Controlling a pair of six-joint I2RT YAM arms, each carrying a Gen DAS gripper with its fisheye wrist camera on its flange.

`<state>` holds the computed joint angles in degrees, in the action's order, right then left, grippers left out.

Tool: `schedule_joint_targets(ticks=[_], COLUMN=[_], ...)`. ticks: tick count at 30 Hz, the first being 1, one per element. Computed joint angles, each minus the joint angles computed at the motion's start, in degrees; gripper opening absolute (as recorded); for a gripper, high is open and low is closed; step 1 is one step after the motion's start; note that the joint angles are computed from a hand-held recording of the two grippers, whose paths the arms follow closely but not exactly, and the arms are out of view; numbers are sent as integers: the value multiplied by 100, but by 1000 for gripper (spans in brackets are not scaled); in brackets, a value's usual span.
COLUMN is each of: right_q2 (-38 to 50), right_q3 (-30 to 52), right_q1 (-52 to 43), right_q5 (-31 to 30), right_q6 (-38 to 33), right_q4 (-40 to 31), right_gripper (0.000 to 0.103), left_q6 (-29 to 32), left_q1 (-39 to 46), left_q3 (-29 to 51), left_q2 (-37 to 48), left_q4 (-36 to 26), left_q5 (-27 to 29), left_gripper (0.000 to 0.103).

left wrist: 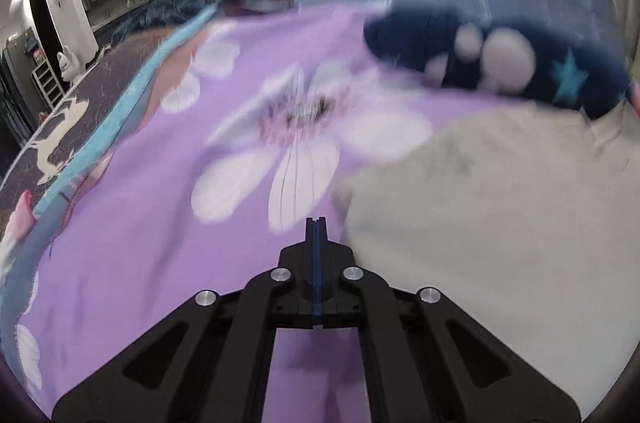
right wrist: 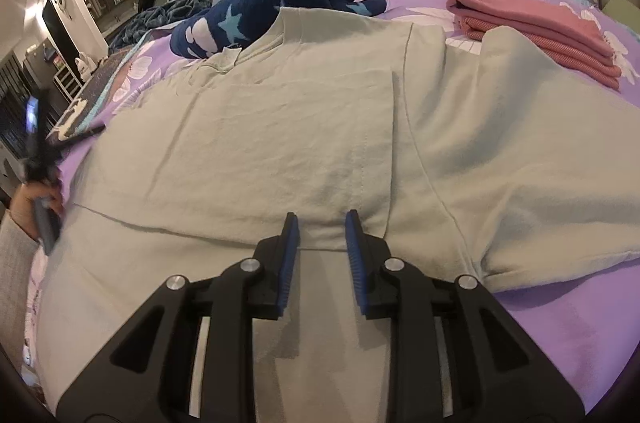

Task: Fold small clothes
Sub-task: 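Grasp the other sleeve of the grey shirt with the right tool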

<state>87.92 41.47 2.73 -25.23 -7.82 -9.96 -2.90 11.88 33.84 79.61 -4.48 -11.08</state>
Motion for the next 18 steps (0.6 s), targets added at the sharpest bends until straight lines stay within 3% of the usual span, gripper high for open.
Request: schedule_joint_targets(ticks=[2, 4, 5, 6, 7, 8, 10, 14, 16, 18], right_q2=[-60, -289, -545, -720, -852, -875, -711, 400, 856, 1323], right_q3=[111, 215, 158, 111, 158, 300, 603, 1620, 1921, 2199], right_q1=[-165, -417, -761, -1062, -1493, -1990, -2793, -4750, -5346, -5858], right_q5=[-337, -441, -608, -754, -905, -1004, -1104, -1261, -1421, -1890], right_q6=[-112, -171, -189, -208, -224, -151, 119, 1055, 1257, 1180], right_q4=[-364, -881, -979, -984, -1048, -1138, -1228, -1564, -1678, -1767], right_gripper=[46, 50, 49, 41, 36, 31, 28, 27, 27, 15], left_q6=[-177, -310, -307, -284, -267, -292, -409, -832, -1057, -1150], left_q1=[255, 324, 219, 42, -231, -546, -1136, -2456, -2925, -3353], left_q3=[-127, -199, -179, -167, -144, -118, -84, 50, 144, 151], left_q2=[-490, -1156, -1426, -1683, -1961, -2151, -2210, -1247, -246, 328], left_q4=[-79, -314, -468, -598, -749, -868, -962, -658, -306, -33], left_q5=[467, 792, 793, 733, 689, 724, 788, 652, 595, -8], left_gripper=[0, 2, 12, 20, 35, 42, 42, 42, 42, 45])
